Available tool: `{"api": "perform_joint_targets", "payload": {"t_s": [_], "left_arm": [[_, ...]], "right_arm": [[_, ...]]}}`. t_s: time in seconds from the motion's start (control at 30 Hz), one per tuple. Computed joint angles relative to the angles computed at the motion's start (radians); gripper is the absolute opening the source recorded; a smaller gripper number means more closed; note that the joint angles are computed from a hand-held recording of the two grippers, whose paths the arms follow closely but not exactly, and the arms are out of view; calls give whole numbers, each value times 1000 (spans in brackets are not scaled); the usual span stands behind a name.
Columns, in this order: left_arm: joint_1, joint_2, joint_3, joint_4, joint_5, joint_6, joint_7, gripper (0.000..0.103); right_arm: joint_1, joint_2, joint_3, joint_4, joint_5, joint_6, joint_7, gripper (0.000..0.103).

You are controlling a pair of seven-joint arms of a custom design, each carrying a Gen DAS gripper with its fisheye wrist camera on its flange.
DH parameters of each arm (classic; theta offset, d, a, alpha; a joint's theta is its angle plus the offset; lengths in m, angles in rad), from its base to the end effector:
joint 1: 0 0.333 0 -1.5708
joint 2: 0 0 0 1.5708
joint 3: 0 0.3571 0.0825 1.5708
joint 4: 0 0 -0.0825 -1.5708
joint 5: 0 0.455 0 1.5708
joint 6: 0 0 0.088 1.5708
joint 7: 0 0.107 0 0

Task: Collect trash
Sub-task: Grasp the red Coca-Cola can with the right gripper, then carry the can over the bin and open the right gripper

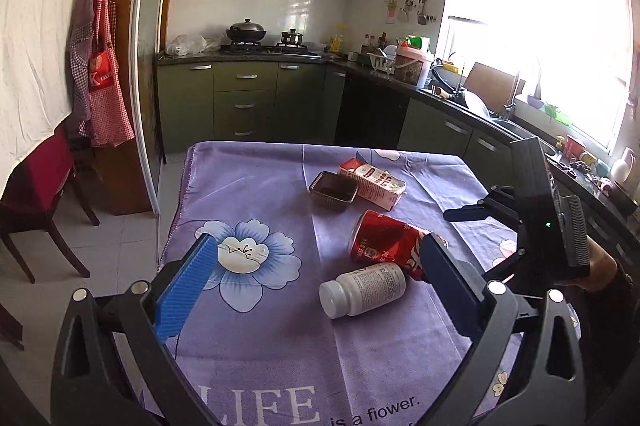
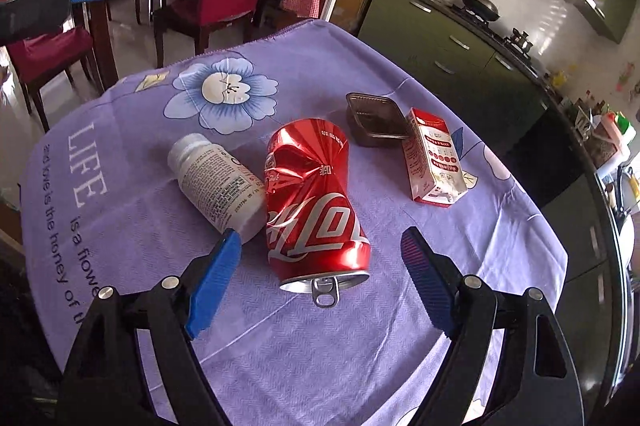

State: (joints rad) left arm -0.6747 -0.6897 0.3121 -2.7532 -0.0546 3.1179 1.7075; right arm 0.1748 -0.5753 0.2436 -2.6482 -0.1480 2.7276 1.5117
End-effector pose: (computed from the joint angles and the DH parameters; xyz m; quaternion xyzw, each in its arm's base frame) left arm 0.3977 -0.1349 0.5272 -0.4785 0.7234 -0.4509 0.2109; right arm 0.4084 0.1918 0.4910 -0.8350 0.4408 -0.2719 0.1861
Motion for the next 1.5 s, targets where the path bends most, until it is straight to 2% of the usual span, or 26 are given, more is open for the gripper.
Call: {"api": "perform_joint_targets", "payload": {"t_s": [0.1,0.37,0.43,0.5,0.67,0.9,1.13,1.5], "left_arm": [[-18,5,26,1,-5,-1,14,96],[-54,16,66,7,-36,-12,52,96],[-58,17,71,8,-43,-14,63,96],[-60,16,73,8,-50,-17,72,96],[-63,21,77,13,-70,-22,89,96],[-65,20,70,14,-85,-21,106,96],[-81,24,63,20,-95,-29,119,96],[-84,19,30,20,-95,-30,127,96]], "right_arm": [[-39,41,23,23,-44,-7,9,81],[-38,129,14,66,-99,11,15,81],[-28,142,8,75,-101,1,15,77],[-13,163,-11,87,-90,-13,4,62],[32,171,-76,92,3,-25,-22,61],[92,85,-180,40,251,-48,-105,61],[98,-43,-225,-22,421,-113,-137,61],[59,-150,-224,-42,494,-251,-128,61]]}}
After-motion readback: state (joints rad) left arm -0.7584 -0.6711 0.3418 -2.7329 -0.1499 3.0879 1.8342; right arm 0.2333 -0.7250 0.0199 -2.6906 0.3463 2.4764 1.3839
